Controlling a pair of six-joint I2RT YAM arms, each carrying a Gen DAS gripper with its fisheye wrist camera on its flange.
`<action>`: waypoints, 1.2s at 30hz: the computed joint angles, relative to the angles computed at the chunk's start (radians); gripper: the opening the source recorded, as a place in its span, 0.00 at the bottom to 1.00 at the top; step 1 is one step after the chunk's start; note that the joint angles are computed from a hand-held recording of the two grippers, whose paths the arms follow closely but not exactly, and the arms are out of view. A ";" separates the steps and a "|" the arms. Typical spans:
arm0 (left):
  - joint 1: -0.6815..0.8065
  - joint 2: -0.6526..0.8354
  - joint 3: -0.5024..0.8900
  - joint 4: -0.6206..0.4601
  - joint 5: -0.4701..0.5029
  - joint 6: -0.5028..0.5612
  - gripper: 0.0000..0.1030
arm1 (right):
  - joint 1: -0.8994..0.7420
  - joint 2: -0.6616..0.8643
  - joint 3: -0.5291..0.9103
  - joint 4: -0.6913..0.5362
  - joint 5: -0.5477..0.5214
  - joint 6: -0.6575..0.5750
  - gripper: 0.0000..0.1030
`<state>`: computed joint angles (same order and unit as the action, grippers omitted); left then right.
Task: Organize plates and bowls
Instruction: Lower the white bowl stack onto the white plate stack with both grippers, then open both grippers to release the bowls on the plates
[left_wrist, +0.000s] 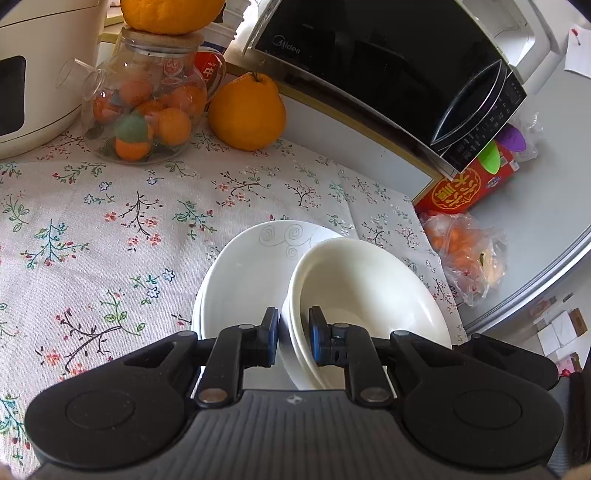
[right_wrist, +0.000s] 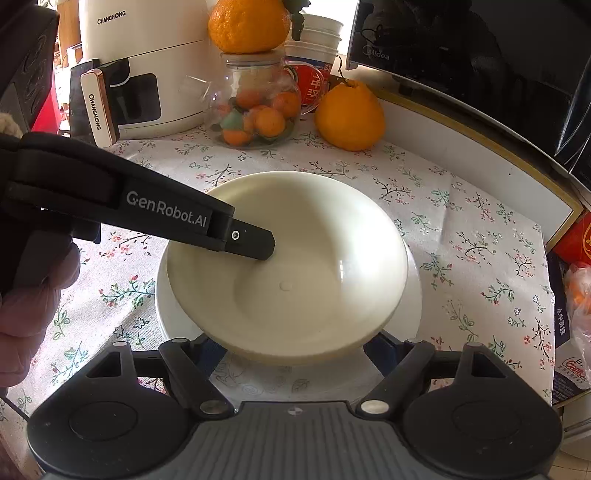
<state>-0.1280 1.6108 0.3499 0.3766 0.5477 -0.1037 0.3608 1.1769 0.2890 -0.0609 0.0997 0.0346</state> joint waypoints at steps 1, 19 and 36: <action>0.000 0.005 -0.001 0.006 0.000 -0.002 0.15 | -0.001 0.002 -0.001 0.002 0.000 0.000 0.75; 0.005 -0.015 -0.013 0.015 0.013 -0.009 0.45 | -0.035 0.041 0.030 -0.007 -0.059 0.034 0.88; 0.078 -0.175 -0.059 -0.083 0.067 0.041 0.75 | -0.031 -0.046 0.032 -0.104 -0.097 0.082 0.96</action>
<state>-0.0502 1.4354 0.2910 0.2933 0.6142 -0.0624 0.3297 1.1306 0.3207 -0.1653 0.0023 0.1167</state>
